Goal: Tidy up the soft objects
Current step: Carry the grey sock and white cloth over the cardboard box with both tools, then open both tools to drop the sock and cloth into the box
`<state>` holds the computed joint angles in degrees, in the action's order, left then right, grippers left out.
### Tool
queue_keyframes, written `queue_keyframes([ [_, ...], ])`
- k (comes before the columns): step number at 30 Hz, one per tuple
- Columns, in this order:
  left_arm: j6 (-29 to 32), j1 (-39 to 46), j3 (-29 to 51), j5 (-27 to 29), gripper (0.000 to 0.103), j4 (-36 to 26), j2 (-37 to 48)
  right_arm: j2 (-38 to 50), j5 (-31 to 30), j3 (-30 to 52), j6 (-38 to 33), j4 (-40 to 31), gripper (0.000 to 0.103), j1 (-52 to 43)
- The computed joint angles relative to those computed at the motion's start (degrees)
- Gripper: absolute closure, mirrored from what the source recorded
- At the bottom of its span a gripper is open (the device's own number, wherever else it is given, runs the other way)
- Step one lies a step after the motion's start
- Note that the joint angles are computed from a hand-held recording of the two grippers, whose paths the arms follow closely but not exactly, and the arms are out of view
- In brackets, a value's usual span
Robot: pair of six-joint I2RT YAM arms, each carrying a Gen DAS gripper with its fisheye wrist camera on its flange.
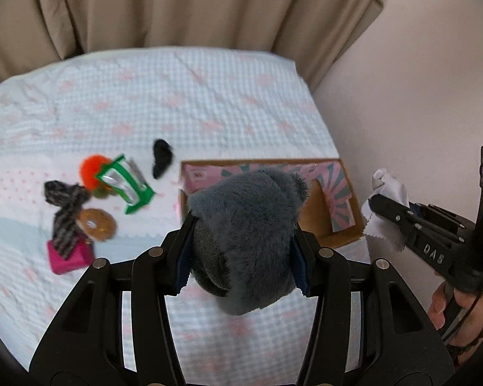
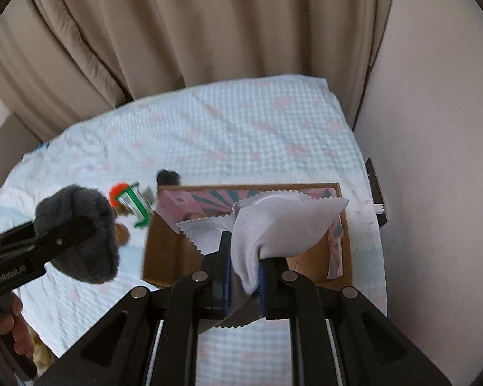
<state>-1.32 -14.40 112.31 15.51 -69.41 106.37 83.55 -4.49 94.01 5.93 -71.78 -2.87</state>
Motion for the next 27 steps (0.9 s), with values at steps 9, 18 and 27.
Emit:
queue_keyframes([
  [9, -5.81, -6.58, 7.53, -4.26, 0.056, 2.75, 18.65, 6.33, -5.72, -12.81, -14.62, 12.54, 0.091, -5.41],
  [18, -5.76, -9.65, 18.9, -11.28, 0.002, -0.61, 31.91, 12.16, -7.26, -19.85, -20.34, 19.02, 0.056, -6.6],
  [27, -5.3, -8.73, 22.72, -10.57, 0.0, -2.74, 33.69, 11.46, -8.88, -23.27, -20.3, 19.33, 0.0, -7.2],
])
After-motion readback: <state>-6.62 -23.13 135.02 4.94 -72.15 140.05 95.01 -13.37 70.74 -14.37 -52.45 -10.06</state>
